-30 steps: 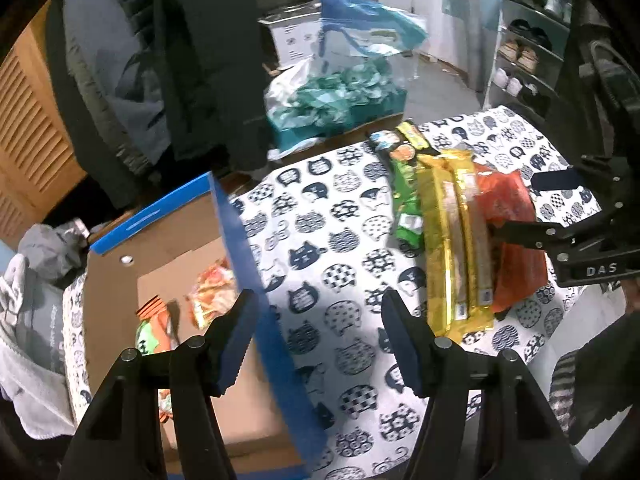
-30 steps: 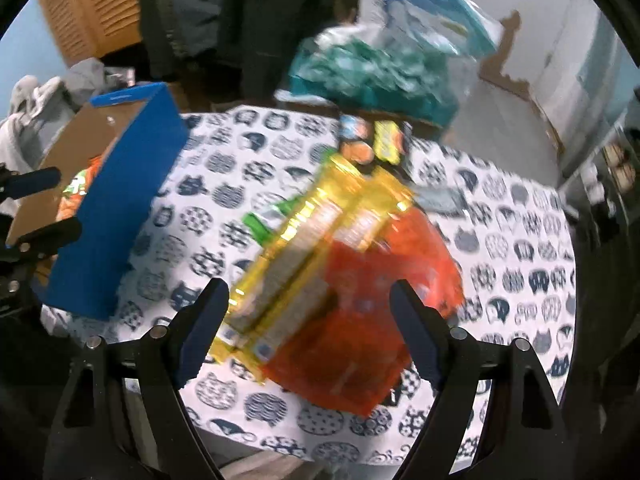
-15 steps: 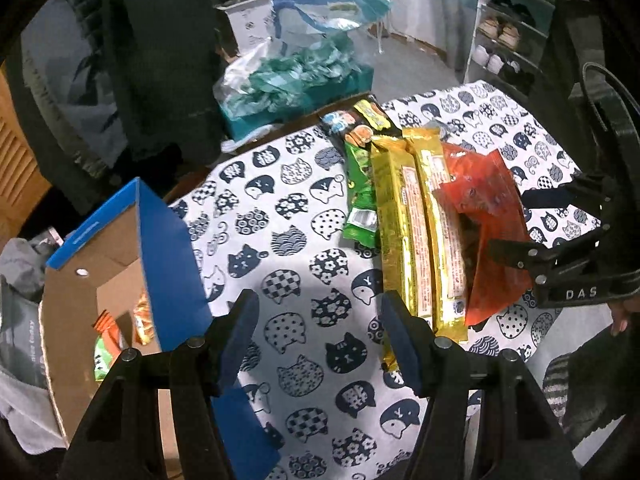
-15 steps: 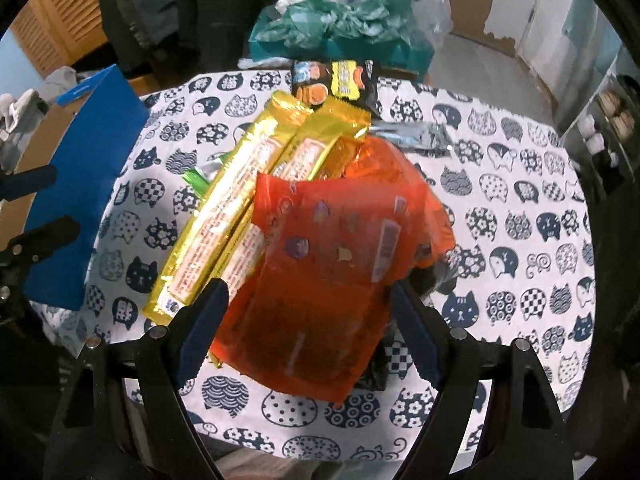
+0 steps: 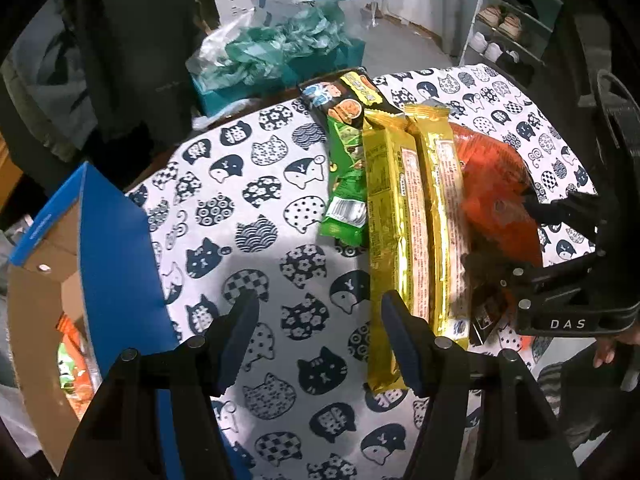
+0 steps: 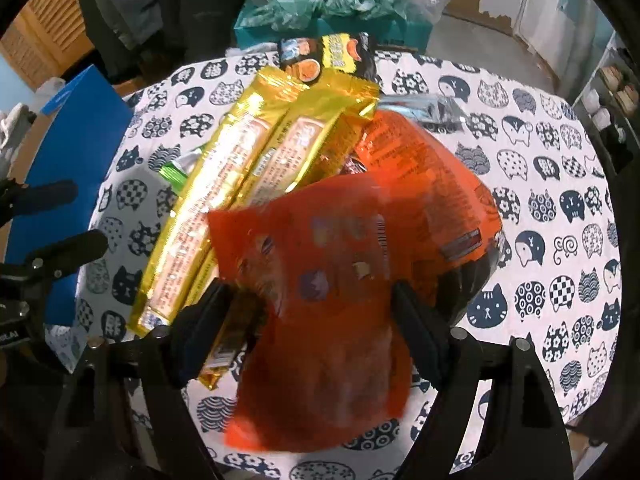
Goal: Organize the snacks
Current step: 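Move both tools back to the remaining snack packets, then grasp a yellow wafer bar with the left tool while the right tool grasps a red packet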
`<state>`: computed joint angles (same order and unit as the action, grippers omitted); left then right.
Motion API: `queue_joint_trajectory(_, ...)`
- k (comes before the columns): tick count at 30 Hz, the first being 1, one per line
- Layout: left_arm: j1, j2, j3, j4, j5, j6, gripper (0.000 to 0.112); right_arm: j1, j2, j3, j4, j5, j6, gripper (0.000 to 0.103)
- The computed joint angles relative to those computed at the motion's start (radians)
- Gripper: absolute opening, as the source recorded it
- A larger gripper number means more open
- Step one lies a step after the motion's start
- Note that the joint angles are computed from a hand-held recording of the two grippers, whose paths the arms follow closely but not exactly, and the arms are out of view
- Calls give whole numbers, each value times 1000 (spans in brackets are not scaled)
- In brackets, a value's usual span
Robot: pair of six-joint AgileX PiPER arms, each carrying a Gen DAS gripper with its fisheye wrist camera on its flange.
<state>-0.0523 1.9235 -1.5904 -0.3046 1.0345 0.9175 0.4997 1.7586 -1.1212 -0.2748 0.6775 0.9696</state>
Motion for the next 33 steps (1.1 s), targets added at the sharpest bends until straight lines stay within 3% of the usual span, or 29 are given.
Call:
queue_joint_trajectory(1,-2,7,-7,-5,9,-3,65,-10,-7,14,21,-15,-19,79)
queue_joint_trajectory(3,-7,22,-28,-13,30,-15,65,-26,-17,38,41,-21,-43,66)
queue_joint_trajectory(5,-14,41,-52,-32,60,-24,66,-39,-24,60,67,-41,-77,64)
queue_joint_trajectory(8,-35,49,-56,-43,62,-29,69,-48,-26,83,68,-48,-99,50)
queue_joint_trajectory(14,-83,61,-47,-56,61,-12,69,-89,-65,159,118,-121,-142,50)
queue_joint_trajectory(23,-133,97,-38,1,11,-67,73,-97,-87,203,140,-155,-180,52)
queue_joint_trajectory(33,-118,170,-118,-14,55,-104,78,-130,-89,216,206,-181,-260,52)
